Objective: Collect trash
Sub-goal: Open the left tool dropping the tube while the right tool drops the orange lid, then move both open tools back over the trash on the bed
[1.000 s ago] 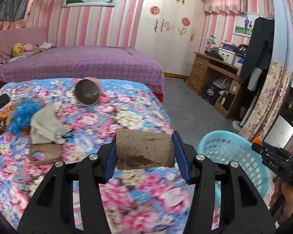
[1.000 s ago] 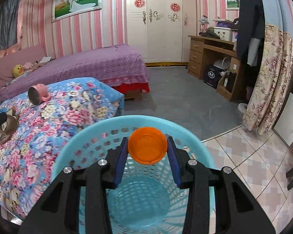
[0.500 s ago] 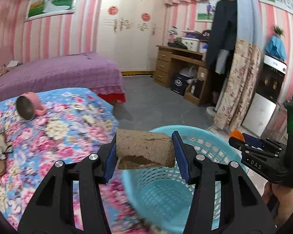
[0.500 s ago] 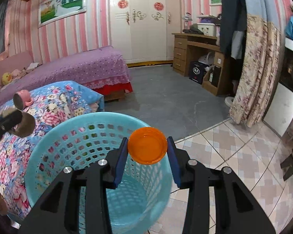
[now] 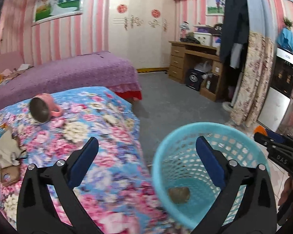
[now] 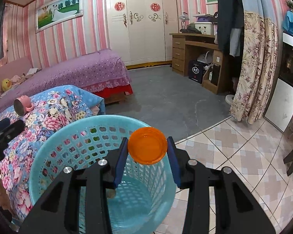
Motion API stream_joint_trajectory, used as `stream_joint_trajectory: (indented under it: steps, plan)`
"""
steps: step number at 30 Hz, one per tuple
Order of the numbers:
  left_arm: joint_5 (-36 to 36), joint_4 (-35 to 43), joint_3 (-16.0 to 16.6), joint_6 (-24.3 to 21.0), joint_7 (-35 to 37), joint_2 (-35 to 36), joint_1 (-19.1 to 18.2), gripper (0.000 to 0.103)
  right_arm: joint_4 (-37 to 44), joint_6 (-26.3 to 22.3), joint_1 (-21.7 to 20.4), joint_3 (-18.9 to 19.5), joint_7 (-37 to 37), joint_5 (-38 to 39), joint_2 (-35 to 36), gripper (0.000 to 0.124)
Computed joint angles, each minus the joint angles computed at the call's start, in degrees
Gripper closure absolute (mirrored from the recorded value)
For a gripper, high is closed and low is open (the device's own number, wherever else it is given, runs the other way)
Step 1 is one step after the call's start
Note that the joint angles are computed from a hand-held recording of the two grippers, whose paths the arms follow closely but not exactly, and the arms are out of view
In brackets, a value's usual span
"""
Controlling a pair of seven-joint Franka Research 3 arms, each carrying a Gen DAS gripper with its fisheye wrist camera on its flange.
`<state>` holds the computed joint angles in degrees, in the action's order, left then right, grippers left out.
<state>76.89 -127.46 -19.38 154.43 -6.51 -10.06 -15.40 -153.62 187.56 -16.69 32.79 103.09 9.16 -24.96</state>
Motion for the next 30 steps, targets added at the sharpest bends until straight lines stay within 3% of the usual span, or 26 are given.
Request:
stream_joint_trajectory:
  steps: [9,14,16,22,30]
  plan:
    - [-4.27,-7.33,0.39,-1.14,1.79,-8.34,2.83,0.006,2.15,-1.17,-2.98,5.42,3.38,-1.30,0.43,0.084]
    - [-7.91,-12.46,0.45,0.09,4.11,-13.81,4.73,0.006,4.41,-2.59,-6.65,10.74,6.50,-4.70,0.62,0.083]
    - [-9.01,-14.21,0.33,0.72,5.02,-15.90,5.72,0.006,5.00,-2.92,-8.17,12.73,8.60,-5.95,0.22,0.063]
    - [-12.49,-18.26,-0.59,1.48,9.07,-22.30,8.58,0.006,6.79,-3.27,-11.36,16.87,14.48,-8.59,-0.79,0.040]
    - [-18.43,-23.72,0.10,3.58,15.12,-30.54,12.17,0.006,10.56,-3.77,-16.02,24.07,20.15,-12.50,-2.34,0.028]
